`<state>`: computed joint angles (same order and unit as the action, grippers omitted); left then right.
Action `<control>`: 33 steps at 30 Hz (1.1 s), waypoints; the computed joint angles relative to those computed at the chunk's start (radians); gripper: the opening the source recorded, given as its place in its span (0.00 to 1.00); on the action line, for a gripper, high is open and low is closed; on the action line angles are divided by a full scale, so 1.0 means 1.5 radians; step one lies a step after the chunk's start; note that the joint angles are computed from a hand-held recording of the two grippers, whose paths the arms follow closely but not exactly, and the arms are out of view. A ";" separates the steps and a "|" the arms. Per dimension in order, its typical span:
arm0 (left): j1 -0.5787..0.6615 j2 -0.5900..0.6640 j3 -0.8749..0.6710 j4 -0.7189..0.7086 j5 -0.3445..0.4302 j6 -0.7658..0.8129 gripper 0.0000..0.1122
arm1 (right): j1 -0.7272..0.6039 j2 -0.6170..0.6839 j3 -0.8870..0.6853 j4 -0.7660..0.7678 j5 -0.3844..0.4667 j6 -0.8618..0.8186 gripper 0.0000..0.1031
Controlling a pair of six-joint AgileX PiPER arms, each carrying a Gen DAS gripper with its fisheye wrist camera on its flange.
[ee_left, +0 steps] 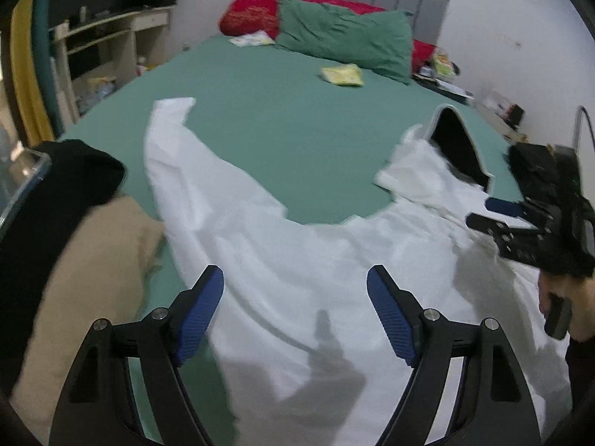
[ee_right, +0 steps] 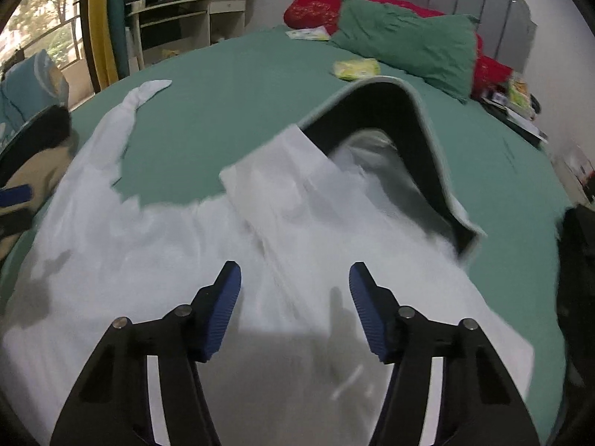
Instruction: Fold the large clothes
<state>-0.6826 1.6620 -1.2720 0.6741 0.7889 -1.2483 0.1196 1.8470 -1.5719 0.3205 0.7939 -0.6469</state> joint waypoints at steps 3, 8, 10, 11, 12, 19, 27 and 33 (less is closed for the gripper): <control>0.008 -0.001 0.004 0.017 0.015 0.001 0.74 | 0.014 0.069 -0.071 -0.009 0.023 0.027 0.37; 0.044 -0.021 0.026 -0.043 -0.028 0.033 0.74 | -0.012 0.052 -0.056 0.063 0.011 -0.014 0.02; 0.044 -0.028 0.024 -0.051 -0.030 0.039 0.74 | -0.023 0.018 -0.044 0.085 0.015 -0.030 0.02; 0.039 -0.035 0.024 -0.042 -0.029 0.033 0.74 | -0.028 0.002 -0.046 0.098 0.027 -0.036 0.02; 0.032 -0.042 0.025 -0.025 -0.024 0.023 0.74 | -0.035 -0.026 -0.039 0.120 0.044 -0.053 0.02; 0.006 -0.109 0.077 0.023 0.007 -0.039 0.74 | 0.004 -0.156 0.030 0.210 0.208 -0.106 0.02; 0.064 -0.108 0.115 -0.019 0.003 -0.053 0.74 | 0.104 -0.190 0.211 0.155 0.216 -0.076 0.05; 0.098 -0.033 0.072 0.002 -0.031 -0.029 0.74 | 0.078 -0.195 0.248 0.160 0.225 -0.074 0.55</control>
